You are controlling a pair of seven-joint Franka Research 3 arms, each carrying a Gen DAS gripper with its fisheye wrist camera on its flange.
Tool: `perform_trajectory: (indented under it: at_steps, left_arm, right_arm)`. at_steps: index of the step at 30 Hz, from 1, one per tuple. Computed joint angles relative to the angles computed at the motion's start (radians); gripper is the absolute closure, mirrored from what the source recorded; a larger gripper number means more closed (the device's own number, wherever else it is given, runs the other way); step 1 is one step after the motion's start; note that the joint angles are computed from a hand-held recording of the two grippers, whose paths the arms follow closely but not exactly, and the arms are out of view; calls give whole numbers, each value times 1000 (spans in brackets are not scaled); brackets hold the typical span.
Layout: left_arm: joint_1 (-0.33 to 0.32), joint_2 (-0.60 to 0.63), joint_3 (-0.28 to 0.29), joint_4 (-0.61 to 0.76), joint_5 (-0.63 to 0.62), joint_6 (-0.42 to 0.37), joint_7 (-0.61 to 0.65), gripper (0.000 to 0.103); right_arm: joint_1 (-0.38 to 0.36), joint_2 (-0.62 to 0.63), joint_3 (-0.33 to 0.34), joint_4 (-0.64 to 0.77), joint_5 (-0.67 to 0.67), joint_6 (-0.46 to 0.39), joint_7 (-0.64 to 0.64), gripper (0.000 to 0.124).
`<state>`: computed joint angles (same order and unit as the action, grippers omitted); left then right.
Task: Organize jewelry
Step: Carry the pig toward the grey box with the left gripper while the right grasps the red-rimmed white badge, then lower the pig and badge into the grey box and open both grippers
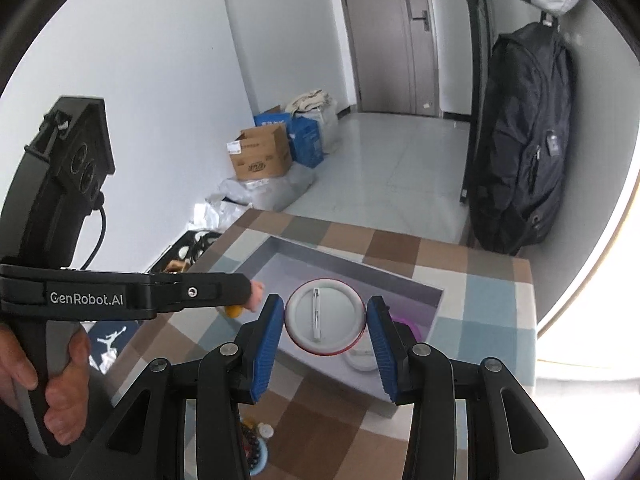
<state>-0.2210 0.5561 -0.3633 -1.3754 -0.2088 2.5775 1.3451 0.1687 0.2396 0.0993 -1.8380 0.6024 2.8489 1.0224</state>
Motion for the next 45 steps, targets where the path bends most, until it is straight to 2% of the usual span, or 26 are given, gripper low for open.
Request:
perform_trajectory:
  at_steps: [5, 17, 22, 23, 24, 25, 26, 27, 29, 31, 35, 40, 42, 45]
  left_arm:
    - [-16, 66, 14, 101, 20, -49, -27, 81]
    - [-38, 151, 27, 230, 46, -120, -66, 81]
    - [-32, 166, 16, 247, 29, -117, -72, 80]
    - [-31, 169, 16, 252, 25, -117, -78, 77]
    - [-36, 173, 21, 260, 26, -120, -90, 67]
    - [-35, 166, 25, 248, 24, -107, -102, 49]
    - [-27, 148, 20, 214, 14, -68, -105, 40]
    - [-19, 134, 14, 187, 6, -37, -103, 30]
    - [-5, 118, 2, 157, -6, -3, -95, 29]
    - [0, 120, -5, 165, -10, -26, -96, 29]
    - [-5, 104, 3, 147, -1, -32, -103, 29]
    - [-22, 81, 25, 125, 29, -35, -131, 29]
    - [-30, 70, 35, 113, 52, -31, -138, 29]
    - [-59, 51, 72, 103, 120, -54, -175, 29]
  right_arm:
    - [-12, 37, 4, 48, 23, -19, 15, 82]
    - [-34, 82, 1, 97, 31, -85, 71, 82]
    - [-32, 92, -19, 105, -1, -108, 134, 81]
    - [-35, 93, -19, 106, -1, -111, 141, 79]
    - [-37, 92, -21, 107, -3, -113, 148, 70]
    - [-37, 84, -21, 99, -5, -101, 151, 64]
    - [-39, 77, -18, 90, -2, -83, 143, 53]
    - [-41, 63, -11, 70, 6, -48, 120, 49]
    - [-34, 47, -11, 47, -6, -6, 99, 44]
    - [-19, 35, -26, 27, -43, 22, 118, 40]
    - [-25, 27, -30, 20, -54, -6, 142, 39]
    - [-29, 2, -25, -12, -55, 5, 128, 35]
    - [-37, -12, -13, -29, -27, 16, 95, 29]
    - [-34, -25, -12, -45, -14, 23, 80, 25]
